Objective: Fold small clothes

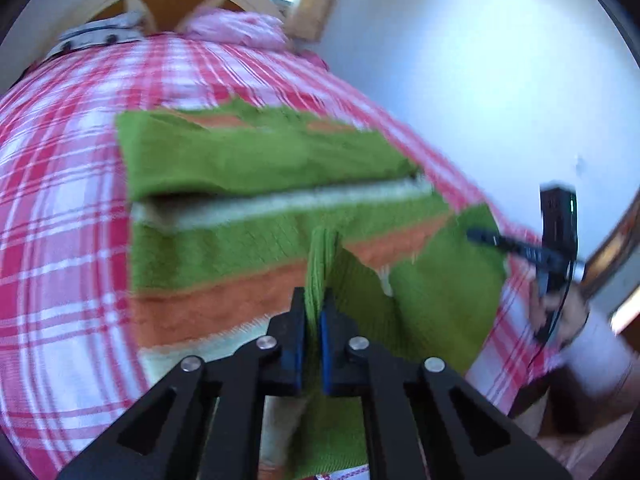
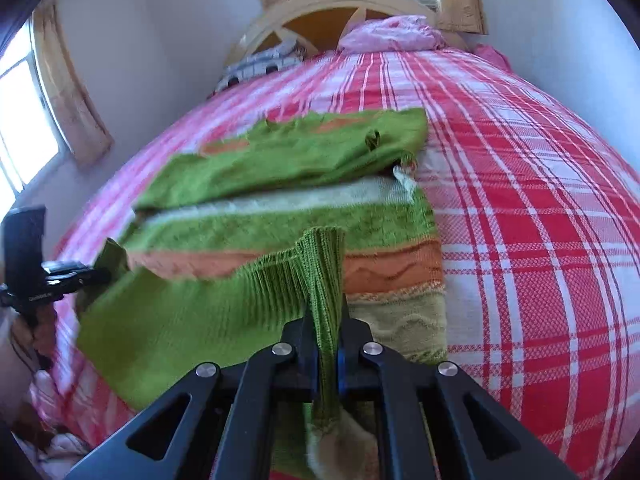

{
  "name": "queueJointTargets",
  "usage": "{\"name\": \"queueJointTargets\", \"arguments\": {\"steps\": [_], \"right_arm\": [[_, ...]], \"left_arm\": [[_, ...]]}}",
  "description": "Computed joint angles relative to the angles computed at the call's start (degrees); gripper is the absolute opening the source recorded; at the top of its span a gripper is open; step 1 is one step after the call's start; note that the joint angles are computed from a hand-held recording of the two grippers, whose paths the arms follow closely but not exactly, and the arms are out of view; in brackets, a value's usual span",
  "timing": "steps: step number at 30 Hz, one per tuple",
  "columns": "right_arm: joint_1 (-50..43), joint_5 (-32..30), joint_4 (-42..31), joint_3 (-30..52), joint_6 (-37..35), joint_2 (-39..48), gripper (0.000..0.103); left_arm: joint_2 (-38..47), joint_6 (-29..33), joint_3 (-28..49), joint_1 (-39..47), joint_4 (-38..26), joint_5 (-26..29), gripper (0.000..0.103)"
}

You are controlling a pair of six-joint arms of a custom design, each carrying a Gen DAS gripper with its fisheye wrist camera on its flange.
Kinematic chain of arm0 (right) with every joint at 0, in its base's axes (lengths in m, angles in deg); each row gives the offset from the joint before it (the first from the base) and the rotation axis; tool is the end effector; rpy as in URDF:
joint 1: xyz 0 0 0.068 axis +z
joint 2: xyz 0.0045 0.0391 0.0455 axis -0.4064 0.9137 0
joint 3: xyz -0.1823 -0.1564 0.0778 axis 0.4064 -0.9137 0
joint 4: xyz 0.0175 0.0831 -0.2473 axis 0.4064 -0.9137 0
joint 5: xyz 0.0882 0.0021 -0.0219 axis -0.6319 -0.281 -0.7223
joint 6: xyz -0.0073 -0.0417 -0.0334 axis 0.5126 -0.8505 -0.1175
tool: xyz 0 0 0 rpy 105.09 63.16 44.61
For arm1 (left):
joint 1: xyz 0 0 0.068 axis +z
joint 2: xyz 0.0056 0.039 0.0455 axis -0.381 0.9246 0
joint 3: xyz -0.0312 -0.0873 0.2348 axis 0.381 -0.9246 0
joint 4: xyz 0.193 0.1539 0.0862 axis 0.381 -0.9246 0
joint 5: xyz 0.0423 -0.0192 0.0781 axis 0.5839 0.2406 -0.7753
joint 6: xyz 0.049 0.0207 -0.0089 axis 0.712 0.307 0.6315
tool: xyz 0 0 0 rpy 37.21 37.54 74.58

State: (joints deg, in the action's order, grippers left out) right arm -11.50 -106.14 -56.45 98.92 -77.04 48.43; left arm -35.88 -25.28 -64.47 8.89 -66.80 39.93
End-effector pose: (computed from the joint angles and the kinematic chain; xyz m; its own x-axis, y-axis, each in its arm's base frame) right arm 0.2081 0.0620 0.1375 -0.6754 -0.2723 -0.6853 -0.5655 0.7878 0.2443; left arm 0.1296 0.0524 0.1451 -0.7145 -0.2224 -0.6633 0.0667 0.9221 -0.3811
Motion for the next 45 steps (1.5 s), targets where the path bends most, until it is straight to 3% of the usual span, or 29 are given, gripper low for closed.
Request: {"name": "queueJointTargets", "arguments": {"steps": [2,6,9,12,15,17,20,24,26,27,29,31,38,41,45], "right_arm": [[-1.7,-3.1,-0.9,0.3,2.1,-2.1,0.005],[-0.5,-1.3,1.2,1.6,5.3,-2.5,0.005],[1.0,1.5,3.3,4.1,7.2,3.6,0.006],[3.0,3.8,3.5,6.1,5.6,10.5,0.006],[2.1,1.9,3.5,6.2,5.3,11.3,0.008],[1.1,0.0,1.5,7.5,5.0,12.1,0.013],[1.2,-0.6,-0.5,8.9,3.9,13.0,0.021],[2.8,0.0,-1.0,9.8,2.3,13.7,0.036],[4.3,2.1,0.0,9.6,2.1,13.8,0.036],[5.3,4.2,0.7,9.1,1.8,13.4,0.036],[7.8,9.4,1.8,8.0,1.6,12.1,0.013],[8.9,11.2,1.8,7.5,1.0,11.1,0.007],[9.9,13.1,-3.3,8.2,1.4,2.2,0.005],[9.1,11.8,-5.2,11.1,2.0,0.3,0.005],[10.5,14.9,-3.8,16.2,2.3,3.3,0.005]], "left_arm": [[-0.1,0.7,1.2,4.0,-0.7,1.9,0.007],[4.9,-0.5,1.4,4.8,4.2,0.5,0.007],[10.5,-2.4,0.2,1.4,9.5,-4.2,0.007],[16.4,-1.5,0.5,1.5,11.2,-2.4,0.007],[19.7,0.6,1.7,2.8,11.0,0.7,0.023],[22.0,1.0,2.7,2.5,11.1,1.1,0.049],[24.1,0.0,3.0,0.7,12.8,1.7,0.057],[23.5,-2.9,1.6,-3.4,17.0,-2.2,0.056],[21.2,-3.9,0.4,-5.5,18.0,-5.8,0.036],[19.3,-4.2,-0.7,-6.1,18.2,-7.6,0.033],[17.5,-3.7,-1.8,-3.8,17.7,-5.8,0.015],[16.5,-3.1,-2.1,-1.3,16.5,-3.4,0.012],[8.8,-4.4,1.9,3.5,8.5,-0.8,0.011],[9.8,-7.0,5.0,4.2,9.3,-1.2,0.011],[13.8,-12.7,8.0,1.7,15.2,-4.6,0.011]]}}
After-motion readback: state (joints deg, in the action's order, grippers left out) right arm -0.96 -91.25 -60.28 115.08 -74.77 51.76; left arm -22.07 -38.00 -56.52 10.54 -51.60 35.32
